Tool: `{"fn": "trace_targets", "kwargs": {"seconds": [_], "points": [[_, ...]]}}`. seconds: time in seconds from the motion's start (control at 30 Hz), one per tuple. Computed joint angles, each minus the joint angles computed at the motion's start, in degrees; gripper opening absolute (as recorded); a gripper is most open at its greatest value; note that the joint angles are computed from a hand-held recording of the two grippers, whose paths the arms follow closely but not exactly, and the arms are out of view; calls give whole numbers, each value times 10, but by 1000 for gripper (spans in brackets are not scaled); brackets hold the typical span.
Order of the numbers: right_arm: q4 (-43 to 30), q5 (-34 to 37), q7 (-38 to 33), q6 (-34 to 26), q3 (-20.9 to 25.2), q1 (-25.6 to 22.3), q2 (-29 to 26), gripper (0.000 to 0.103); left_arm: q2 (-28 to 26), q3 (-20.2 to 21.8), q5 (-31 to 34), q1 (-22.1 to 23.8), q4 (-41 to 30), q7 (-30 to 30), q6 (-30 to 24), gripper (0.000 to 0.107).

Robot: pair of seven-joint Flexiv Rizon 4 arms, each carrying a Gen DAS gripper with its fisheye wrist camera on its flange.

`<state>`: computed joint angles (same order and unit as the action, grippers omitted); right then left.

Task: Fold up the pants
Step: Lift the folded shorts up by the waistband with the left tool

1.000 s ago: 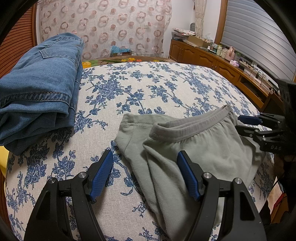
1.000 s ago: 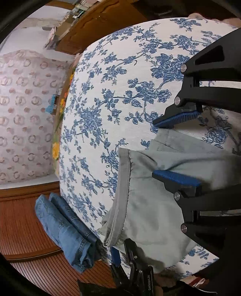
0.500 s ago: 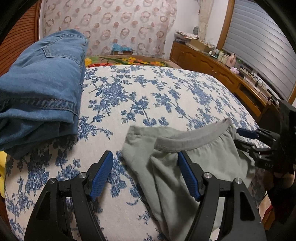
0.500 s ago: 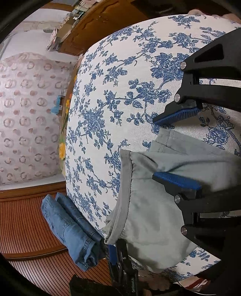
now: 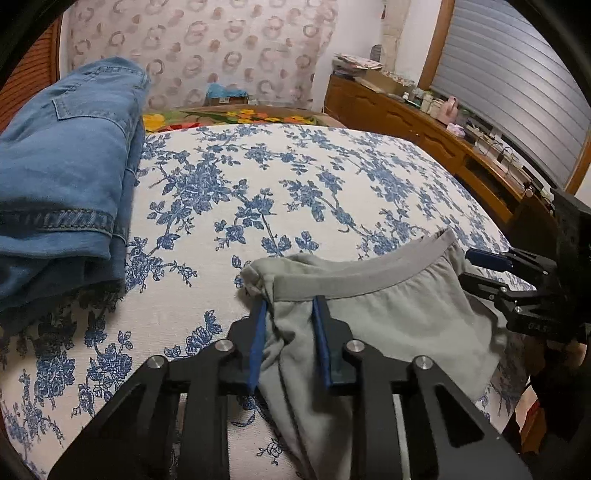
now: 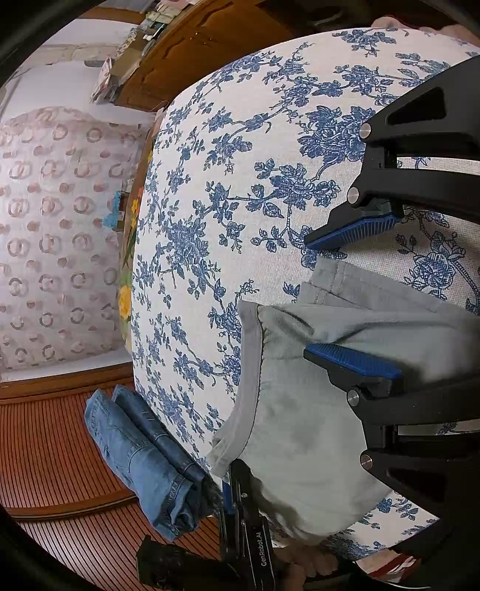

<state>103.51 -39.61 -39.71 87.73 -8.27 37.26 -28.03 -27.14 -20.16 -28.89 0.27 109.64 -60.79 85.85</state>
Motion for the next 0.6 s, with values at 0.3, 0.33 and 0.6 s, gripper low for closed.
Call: {"fn": "trace_targets", "kwargs": {"seconds": [0.3, 0.33, 0.6], "points": [[5, 5, 6, 8, -8, 6, 2, 55, 17, -79, 9, 53, 45, -1, 82, 19], [6, 5, 8, 9, -10, 7, 2, 55, 17, -79, 17, 54, 45, -7, 85, 19], [8, -9, 32, -4, -28, 22, 6, 55, 21, -92, 73, 73, 56, -54, 101, 19]]}}
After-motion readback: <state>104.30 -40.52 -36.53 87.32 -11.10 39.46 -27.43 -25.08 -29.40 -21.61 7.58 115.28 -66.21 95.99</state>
